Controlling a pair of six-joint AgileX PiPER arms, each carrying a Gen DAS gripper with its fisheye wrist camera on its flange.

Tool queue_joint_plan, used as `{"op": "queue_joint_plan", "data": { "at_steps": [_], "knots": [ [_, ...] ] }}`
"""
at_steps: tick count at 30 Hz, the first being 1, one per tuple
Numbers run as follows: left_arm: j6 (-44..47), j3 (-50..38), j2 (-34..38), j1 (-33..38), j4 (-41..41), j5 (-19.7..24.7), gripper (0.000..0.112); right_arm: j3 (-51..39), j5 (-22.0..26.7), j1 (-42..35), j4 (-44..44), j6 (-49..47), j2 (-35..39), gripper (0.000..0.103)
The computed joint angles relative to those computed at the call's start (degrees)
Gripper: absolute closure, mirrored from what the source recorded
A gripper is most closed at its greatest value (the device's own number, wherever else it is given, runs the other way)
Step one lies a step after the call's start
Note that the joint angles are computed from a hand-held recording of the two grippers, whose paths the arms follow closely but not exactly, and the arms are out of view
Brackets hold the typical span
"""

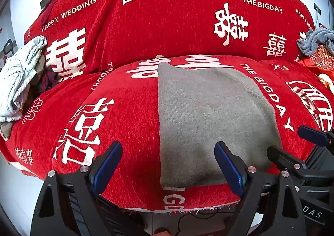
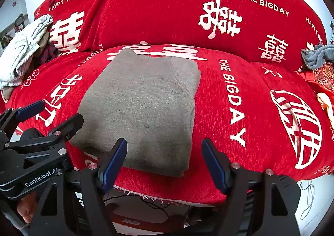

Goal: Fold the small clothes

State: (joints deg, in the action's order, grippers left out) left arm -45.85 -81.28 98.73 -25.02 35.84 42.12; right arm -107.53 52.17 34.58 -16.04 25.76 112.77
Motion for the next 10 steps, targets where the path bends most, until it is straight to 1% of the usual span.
{"op": "queue_joint_plan", "data": {
  "at_steps": [10],
  "knots": [
    [1.53, 0.37, -0.29, 0.61, -1.47, -0.66, 0.022, 0.00, 0.03, -0.02, 0.15, -0.02, 0.01, 0.027]
  ]
}}
